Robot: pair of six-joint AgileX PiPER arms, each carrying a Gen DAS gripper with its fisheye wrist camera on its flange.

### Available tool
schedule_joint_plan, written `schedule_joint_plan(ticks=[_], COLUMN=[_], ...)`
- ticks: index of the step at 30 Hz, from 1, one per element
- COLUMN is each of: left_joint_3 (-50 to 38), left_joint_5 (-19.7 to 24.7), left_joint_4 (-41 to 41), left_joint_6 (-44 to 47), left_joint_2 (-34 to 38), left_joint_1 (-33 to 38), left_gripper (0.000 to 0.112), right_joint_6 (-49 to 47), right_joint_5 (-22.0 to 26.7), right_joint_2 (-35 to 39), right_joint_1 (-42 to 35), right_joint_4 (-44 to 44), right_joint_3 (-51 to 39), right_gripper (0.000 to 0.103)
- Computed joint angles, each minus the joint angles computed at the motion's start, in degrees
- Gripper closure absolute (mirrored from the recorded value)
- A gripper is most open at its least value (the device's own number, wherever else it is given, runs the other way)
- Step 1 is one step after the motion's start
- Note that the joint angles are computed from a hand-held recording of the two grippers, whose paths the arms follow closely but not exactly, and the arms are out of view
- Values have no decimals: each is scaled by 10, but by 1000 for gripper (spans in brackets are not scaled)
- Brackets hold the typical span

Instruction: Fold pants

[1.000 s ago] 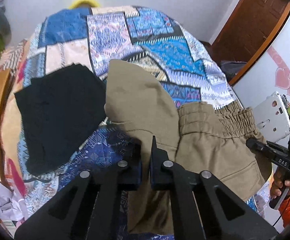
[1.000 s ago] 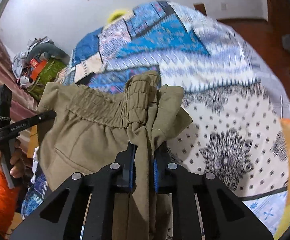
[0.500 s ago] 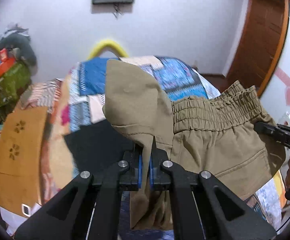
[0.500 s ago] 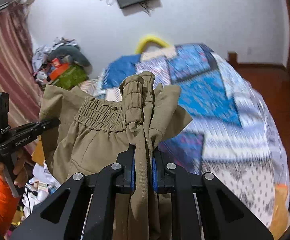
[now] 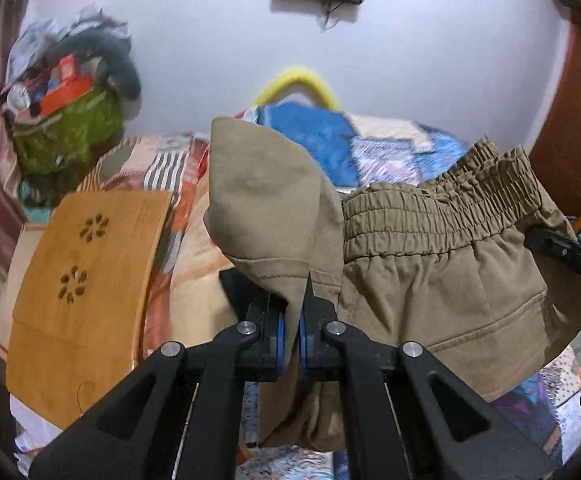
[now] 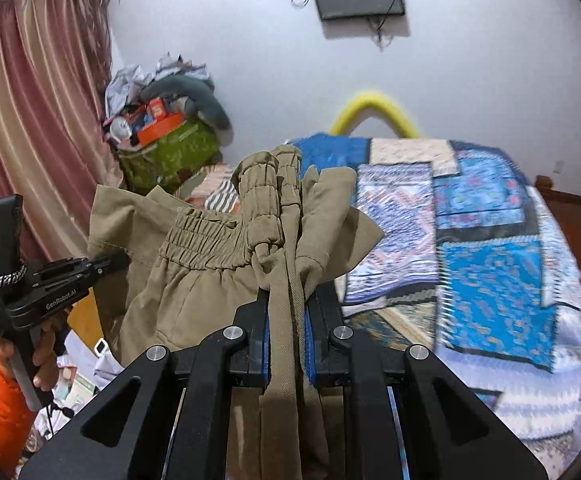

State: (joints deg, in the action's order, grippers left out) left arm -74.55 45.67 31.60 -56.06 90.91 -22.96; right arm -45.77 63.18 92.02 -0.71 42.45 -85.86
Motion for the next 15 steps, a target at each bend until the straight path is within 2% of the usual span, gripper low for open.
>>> schedule_joint_plan(ticks=[5,12,15], left_joint_3=[26,22,19], left_joint_5=[-58,-126,-132], left_joint_4=[-17,-104,-85], left_joint_6=[17,87,70], left_joint_2=[59,165,194], left_joint_1=[49,91,96], left_gripper=[107,107,107], right_joint_6=[35,68,94], right_joint_5=[-63,-101,-100], right_joint_2=[56,138,171], right_joint_1=[75,112,113], right_joint_4=[-55,-132,-169], right_joint_3=[-6,-22,-32], right_gripper=[92,92,92])
